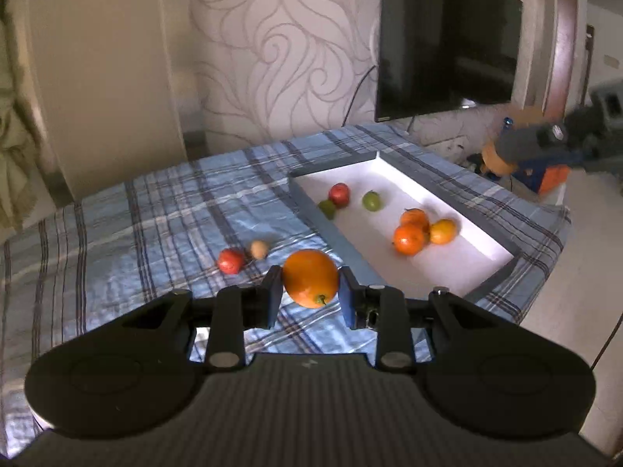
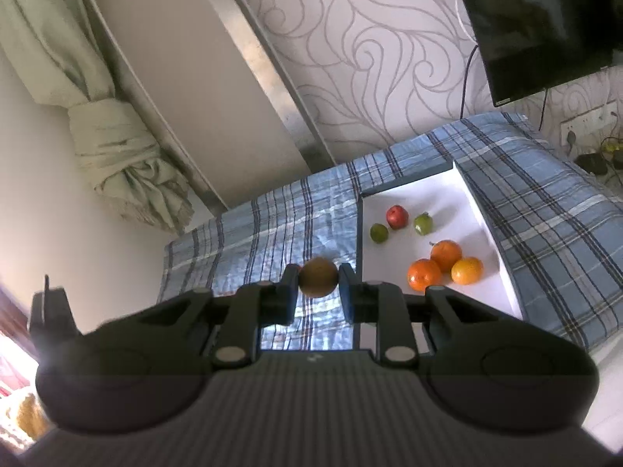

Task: Organize fruits
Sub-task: 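Carry the orange into the white tray and open the left gripper while the right carries the brown fruit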

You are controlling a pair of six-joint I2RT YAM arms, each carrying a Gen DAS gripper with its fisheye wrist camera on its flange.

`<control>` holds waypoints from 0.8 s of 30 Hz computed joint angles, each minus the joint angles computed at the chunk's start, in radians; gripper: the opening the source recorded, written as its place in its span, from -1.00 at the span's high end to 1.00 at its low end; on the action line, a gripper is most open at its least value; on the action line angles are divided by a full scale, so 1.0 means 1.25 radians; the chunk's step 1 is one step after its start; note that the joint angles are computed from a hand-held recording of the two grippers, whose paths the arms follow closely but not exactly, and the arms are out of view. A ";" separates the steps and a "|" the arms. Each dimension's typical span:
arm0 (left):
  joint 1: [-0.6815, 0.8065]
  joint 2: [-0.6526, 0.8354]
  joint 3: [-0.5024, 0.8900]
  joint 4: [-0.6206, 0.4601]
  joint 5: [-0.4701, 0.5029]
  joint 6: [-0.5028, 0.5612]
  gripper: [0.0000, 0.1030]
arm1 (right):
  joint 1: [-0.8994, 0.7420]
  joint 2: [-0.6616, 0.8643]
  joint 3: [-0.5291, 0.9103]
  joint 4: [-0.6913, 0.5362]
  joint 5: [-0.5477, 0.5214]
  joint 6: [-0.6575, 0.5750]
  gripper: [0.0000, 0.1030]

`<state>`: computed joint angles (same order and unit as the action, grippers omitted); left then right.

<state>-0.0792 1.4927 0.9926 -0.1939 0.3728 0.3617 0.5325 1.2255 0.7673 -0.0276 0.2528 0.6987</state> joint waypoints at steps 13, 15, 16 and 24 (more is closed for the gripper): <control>-0.297 0.084 0.026 0.082 -0.334 -0.280 0.32 | -0.286 0.058 0.035 0.031 -0.346 -0.318 0.52; -0.334 0.120 0.051 0.078 -0.385 -0.322 0.32 | -0.334 0.089 0.050 0.039 -0.413 -0.367 0.52; -0.350 0.138 0.064 0.073 -0.405 -0.346 0.32 | -0.356 0.103 0.059 0.038 -0.447 -0.378 0.52; -0.425 0.208 0.127 0.045 -0.505 -0.411 0.31 | -0.459 0.174 0.121 0.010 -0.609 -0.463 0.52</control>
